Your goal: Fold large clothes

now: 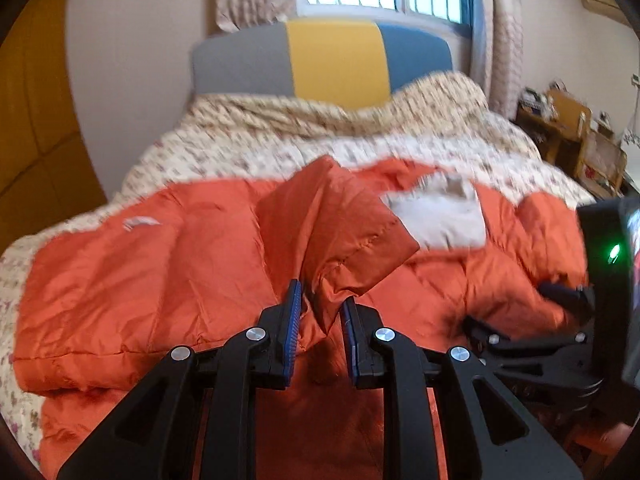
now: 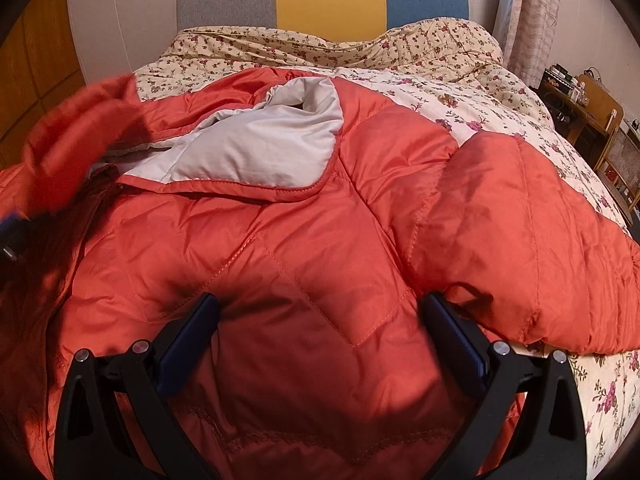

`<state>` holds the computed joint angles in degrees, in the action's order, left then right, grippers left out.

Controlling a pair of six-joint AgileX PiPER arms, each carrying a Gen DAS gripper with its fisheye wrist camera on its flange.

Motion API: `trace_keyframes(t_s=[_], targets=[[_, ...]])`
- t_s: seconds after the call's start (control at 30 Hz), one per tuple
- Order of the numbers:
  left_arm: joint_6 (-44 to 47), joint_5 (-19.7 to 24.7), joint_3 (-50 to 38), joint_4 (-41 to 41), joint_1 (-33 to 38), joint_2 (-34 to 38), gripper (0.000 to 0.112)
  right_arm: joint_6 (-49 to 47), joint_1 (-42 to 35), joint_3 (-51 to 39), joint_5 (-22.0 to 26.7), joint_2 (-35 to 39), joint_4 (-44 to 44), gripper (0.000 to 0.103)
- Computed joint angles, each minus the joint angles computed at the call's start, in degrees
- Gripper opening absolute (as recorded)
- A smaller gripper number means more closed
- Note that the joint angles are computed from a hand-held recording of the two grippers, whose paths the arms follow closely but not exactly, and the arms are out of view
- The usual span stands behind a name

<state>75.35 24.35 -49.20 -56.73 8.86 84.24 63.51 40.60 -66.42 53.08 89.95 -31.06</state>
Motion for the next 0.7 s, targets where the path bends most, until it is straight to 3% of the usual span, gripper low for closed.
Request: trace_keyframes(t_s=[0.07,0.13,0.2,0.27,0.37,0.5,0.57,0.63,0.7], targets=[[-5.1,1.13,-1.59,6.21,-0.96,1.97,0.021,-0.06,-0.04,0.0,-0.02,-0.02,0.05,0.101],[-8.54,1.62,-1.78,10.02,-1.62,1.96,0.034,-0.06,-0.04,0.03,-0.03,-0.04,0.04,0.101],[-3.49,4.4,-0.65,4.83,0.46,-0.02,0.078,-0.06,-0.04,0.03,-0.03,-0.04,0.04,0.101],[5.27,10.71,1.47,-3.82,5.69,-3.87,0.09,-0.1,-0.07,0.02,0.01,-0.04,0.02,0.101],[9.99,19.43,2.12,-7.08,12.37,-7.13,0.09,-0.15,-0.1,0.01,0.03,-0.08,0.05,0.101],[11.58,23.27,-0.92,-8.8,20.83,-6.72,0.09,0.3,0.14,0.09,-0.03,0.06,-0.29,0.101],[8.58,23.58,-4.8,-9.32,25.03,-3.19,0.09,0.94,0.54,0.02,0.18,0.33,-0.95,0.101],[3.44,20.83,-8.76,-8.98,27.87,0.41,0.087,1.68,1.07,-0.15,0.56,0.7,-1.75,0.101],[-2.34,18.03,-13.36,-7.49,29.86,4.9,0.077,1.88,1.22,-0.31,0.66,0.9,-1.9,0.101]])
